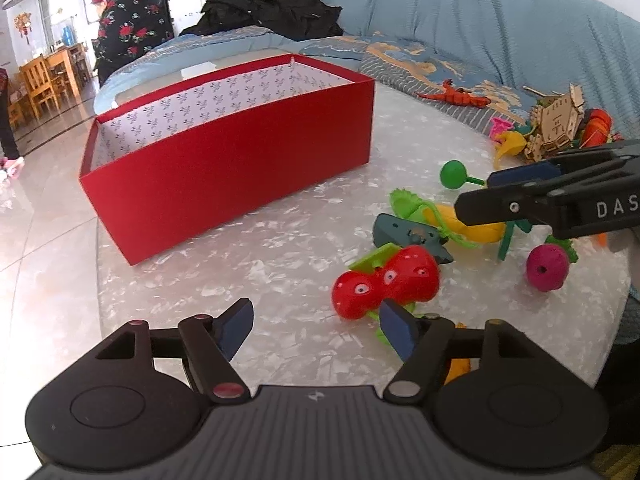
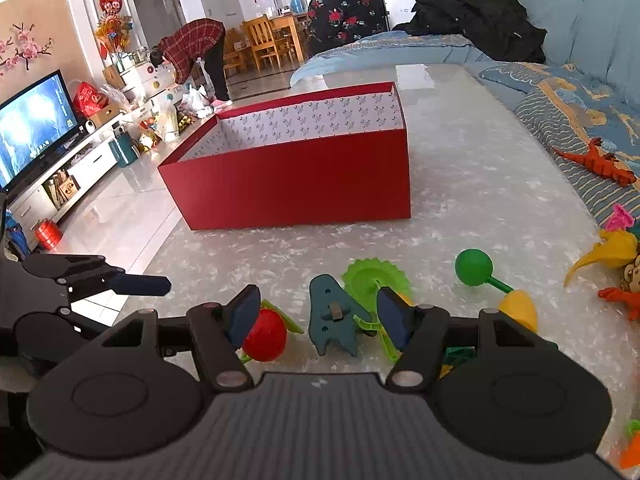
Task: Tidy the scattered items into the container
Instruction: 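Reach the right gripper over the toy pile toward the red cherry toy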
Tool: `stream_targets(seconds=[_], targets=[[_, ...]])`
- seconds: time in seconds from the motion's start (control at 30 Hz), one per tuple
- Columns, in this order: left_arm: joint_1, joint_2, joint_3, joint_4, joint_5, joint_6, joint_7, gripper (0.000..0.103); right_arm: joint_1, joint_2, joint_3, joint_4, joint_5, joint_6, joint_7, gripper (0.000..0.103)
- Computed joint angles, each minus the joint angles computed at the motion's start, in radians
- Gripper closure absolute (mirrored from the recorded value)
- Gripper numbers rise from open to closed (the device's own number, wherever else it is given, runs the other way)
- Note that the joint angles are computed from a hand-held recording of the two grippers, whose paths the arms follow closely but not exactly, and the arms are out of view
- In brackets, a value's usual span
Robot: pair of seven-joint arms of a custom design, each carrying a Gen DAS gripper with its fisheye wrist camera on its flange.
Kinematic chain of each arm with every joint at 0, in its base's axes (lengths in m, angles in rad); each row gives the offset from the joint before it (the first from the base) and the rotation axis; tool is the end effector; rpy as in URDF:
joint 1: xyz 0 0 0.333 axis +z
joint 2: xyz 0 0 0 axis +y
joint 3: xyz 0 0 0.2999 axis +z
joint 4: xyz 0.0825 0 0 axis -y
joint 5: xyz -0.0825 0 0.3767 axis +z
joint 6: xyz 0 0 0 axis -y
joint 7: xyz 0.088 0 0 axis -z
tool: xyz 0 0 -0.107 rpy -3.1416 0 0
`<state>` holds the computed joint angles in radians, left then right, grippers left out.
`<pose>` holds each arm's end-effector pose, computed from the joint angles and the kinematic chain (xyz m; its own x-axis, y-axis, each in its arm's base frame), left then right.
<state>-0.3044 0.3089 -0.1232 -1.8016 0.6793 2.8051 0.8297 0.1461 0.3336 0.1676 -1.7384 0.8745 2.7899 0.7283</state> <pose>0.5967 -0.2964 0.4384 -0.2102 -0.9764 -0.0499 -0.6888 0.1841 -0.7012 0.6558 0.1629 0.4445 0.4737 -0.8504 -0.2289 -0.6473 -0.1600 -0.7452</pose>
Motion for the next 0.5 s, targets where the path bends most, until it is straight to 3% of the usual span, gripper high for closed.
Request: stream_targets(seconds=[0.5], targets=[[-0.004,0.029,0.008,0.027,0.011,-0.021,-0.002,0.026,0.002,0.014,-0.003,0.01,-0.056,0.012,0.038,0.04]])
